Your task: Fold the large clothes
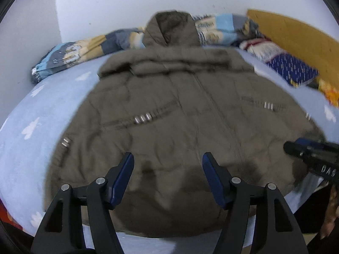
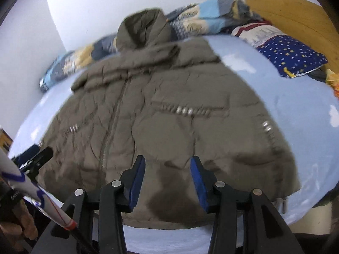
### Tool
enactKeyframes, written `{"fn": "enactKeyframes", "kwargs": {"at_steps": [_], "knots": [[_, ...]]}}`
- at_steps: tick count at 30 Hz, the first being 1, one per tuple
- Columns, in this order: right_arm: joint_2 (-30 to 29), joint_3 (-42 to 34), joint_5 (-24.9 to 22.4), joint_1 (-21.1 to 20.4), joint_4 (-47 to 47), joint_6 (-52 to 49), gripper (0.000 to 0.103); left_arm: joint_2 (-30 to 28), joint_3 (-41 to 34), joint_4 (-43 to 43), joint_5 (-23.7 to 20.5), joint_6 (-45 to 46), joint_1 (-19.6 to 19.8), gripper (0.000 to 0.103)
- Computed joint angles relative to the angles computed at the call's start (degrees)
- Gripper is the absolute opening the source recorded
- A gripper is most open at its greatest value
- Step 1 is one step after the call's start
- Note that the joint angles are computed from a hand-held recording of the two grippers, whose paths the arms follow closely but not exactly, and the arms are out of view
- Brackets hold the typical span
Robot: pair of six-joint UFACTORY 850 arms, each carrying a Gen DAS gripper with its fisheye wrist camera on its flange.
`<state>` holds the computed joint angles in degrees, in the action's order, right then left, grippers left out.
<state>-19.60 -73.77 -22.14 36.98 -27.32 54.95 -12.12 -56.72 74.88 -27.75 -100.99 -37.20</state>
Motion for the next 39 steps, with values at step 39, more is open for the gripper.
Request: {"fn": "enactKeyframes", "kwargs": {"at_steps": [39], "knots": [[-3.5, -1.0, -1.4, -0.1, 9.2, -8.7, 0.072, -1.2, -2.2, -10.6, -0.4, 8.1, 0.2, 0.076]]}}
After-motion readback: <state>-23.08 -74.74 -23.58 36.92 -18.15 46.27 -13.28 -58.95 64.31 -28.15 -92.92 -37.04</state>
